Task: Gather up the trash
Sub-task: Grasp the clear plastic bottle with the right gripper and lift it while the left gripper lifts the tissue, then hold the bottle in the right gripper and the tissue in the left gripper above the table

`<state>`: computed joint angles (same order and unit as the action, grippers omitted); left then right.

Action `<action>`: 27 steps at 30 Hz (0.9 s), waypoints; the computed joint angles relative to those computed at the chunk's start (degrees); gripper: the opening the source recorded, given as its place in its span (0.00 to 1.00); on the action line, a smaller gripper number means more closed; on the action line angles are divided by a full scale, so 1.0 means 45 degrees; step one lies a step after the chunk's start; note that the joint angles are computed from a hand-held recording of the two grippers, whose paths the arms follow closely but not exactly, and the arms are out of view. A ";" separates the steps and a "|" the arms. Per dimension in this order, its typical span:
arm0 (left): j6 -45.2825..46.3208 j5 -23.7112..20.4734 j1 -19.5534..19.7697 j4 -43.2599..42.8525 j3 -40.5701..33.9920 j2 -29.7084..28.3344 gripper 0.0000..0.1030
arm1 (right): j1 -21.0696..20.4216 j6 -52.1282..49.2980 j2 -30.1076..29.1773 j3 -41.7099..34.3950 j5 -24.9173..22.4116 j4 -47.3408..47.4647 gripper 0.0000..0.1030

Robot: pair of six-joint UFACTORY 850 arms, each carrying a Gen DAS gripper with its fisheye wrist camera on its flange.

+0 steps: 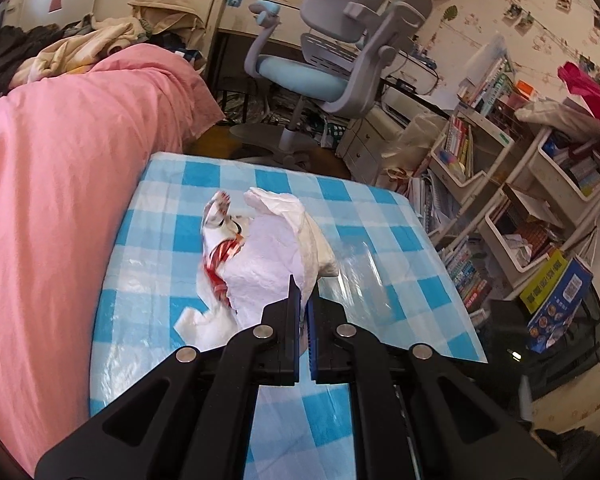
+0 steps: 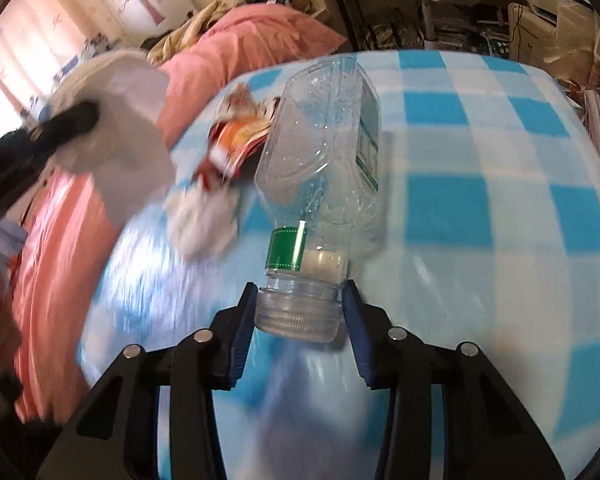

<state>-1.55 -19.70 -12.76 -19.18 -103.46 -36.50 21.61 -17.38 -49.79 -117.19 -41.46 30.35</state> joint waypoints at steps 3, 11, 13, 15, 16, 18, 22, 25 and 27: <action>0.0105 0.0137 -0.0162 -0.0056 0.0715 0.0448 0.03 | -0.0016 -0.0948 0.1455 0.2165 -0.0079 0.0253 0.41; 0.0112 0.0674 -0.0554 -0.0210 0.3113 0.1931 0.03 | 0.0233 -0.0663 0.2635 0.3756 0.0771 -0.0371 0.65; 0.0291 0.0745 -0.0504 -0.0662 0.3520 0.2198 0.03 | 0.0181 -0.0578 0.2583 0.3682 0.1096 -0.0260 0.71; 0.0660 0.0887 -0.0397 -0.1319 0.3943 0.2530 0.03 | 0.0114 -0.0243 0.2350 0.3400 0.1452 -0.0203 0.73; 0.0767 0.0923 -0.0360 -0.1444 0.3972 0.2562 0.03 | 0.0062 -0.0039 0.2174 0.3186 0.1636 -0.0057 0.73; 0.1023 0.1043 -0.0262 -0.1786 0.3981 0.2637 0.03 | -0.0011 0.0413 0.1878 0.2862 0.2041 0.0201 0.73; 0.1037 0.0965 -0.0242 -0.1766 0.3666 0.2509 0.04 | 0.0179 0.1297 0.1384 0.2144 0.2552 -0.0206 0.73; -0.0095 0.0782 -0.0343 -0.0292 0.3343 0.2300 0.04 | 0.0465 0.2318 0.1012 0.1550 0.2623 -0.1756 0.73; -0.0345 0.0684 -0.0366 0.0022 0.3174 0.2185 0.03 | 0.0533 0.2571 0.0939 0.1449 0.2547 -0.2264 0.73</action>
